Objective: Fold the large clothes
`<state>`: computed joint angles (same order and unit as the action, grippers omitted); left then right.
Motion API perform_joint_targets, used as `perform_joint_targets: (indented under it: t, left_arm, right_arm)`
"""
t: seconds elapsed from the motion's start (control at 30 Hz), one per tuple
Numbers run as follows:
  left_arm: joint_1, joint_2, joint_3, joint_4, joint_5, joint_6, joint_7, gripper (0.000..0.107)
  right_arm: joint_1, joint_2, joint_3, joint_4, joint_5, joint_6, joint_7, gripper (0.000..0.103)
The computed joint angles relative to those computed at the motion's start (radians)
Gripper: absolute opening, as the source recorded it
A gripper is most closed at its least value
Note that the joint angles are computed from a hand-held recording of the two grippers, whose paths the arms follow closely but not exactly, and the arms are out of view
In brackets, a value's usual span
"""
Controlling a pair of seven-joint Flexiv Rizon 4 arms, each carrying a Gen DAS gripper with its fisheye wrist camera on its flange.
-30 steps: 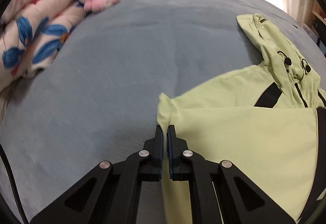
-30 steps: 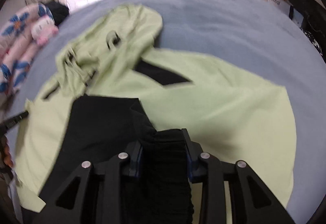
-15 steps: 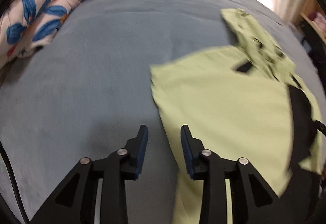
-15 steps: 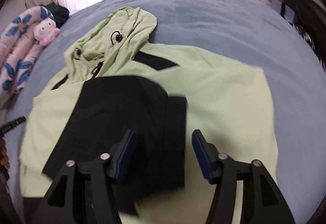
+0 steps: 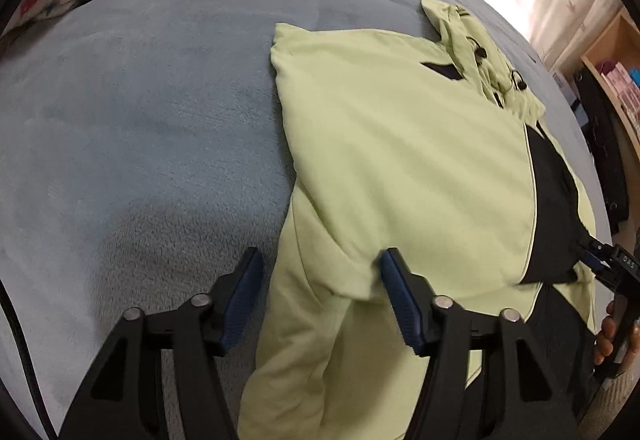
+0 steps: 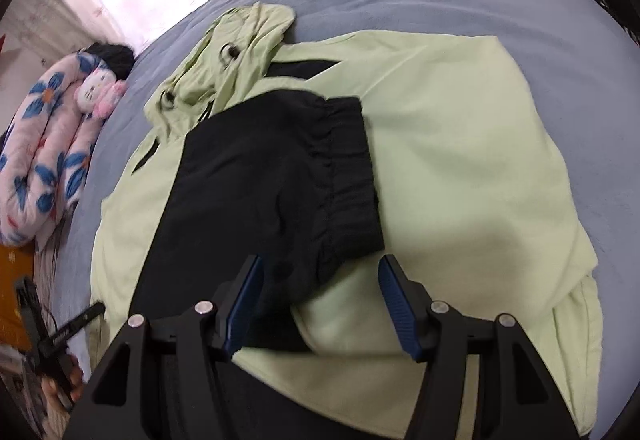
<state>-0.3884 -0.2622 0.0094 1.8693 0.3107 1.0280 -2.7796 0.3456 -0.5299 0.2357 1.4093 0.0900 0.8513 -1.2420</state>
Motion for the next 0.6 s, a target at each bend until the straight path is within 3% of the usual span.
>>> perform_joint_targets:
  t: [0.03,0.07,0.1,0.13,0.23,0.43,0.53,0.6]
  left_arm:
    - [0.01,0.0,-0.008,0.013,-0.015,0.032,0.023,0.018]
    - [0.01,0.002,-0.007,0.014,-0.02,0.026,0.03,0.012]
    - [-0.003,0.006,0.003,0.003,0.005,0.002,0.012,0.009]
    - [-0.012,0.011,0.009,-0.006,0.03,-0.019,0.004,0.008]
    - [-0.039,0.032,0.017,-0.039,0.12,-0.113,-0.046,0.007]
    - [0.001,0.025,-0.006,0.009,0.114,-0.073,-0.032,0.008]
    - [-0.012,0.037,-0.008,-0.021,0.126,-0.163,-0.034,0.019]
    - [-0.024,0.058,-0.018,-0.049,0.14,-0.267,-0.034,0.035]
  right_arm:
    - [0.003,-0.01,-0.005,-0.005,0.002,0.011,0.015,0.06]
    - [0.009,-0.017,-0.013,-0.007,-0.005,0.016,0.03,0.057]
    - [0.029,-0.022,-0.034,-0.005,-0.045,0.005,0.05,0.031]
    - [0.037,-0.027,-0.037,-0.012,-0.073,-0.016,0.038,0.027]
    - [0.038,-0.003,-0.017,0.021,-0.091,0.016,-0.005,0.026]
    - [0.06,0.01,-0.038,0.091,-0.148,0.075,0.008,0.026]
    - [0.072,0.025,-0.049,0.083,-0.189,0.017,0.028,0.032]
    - [0.082,0.045,-0.064,0.095,-0.22,-0.008,0.058,0.043]
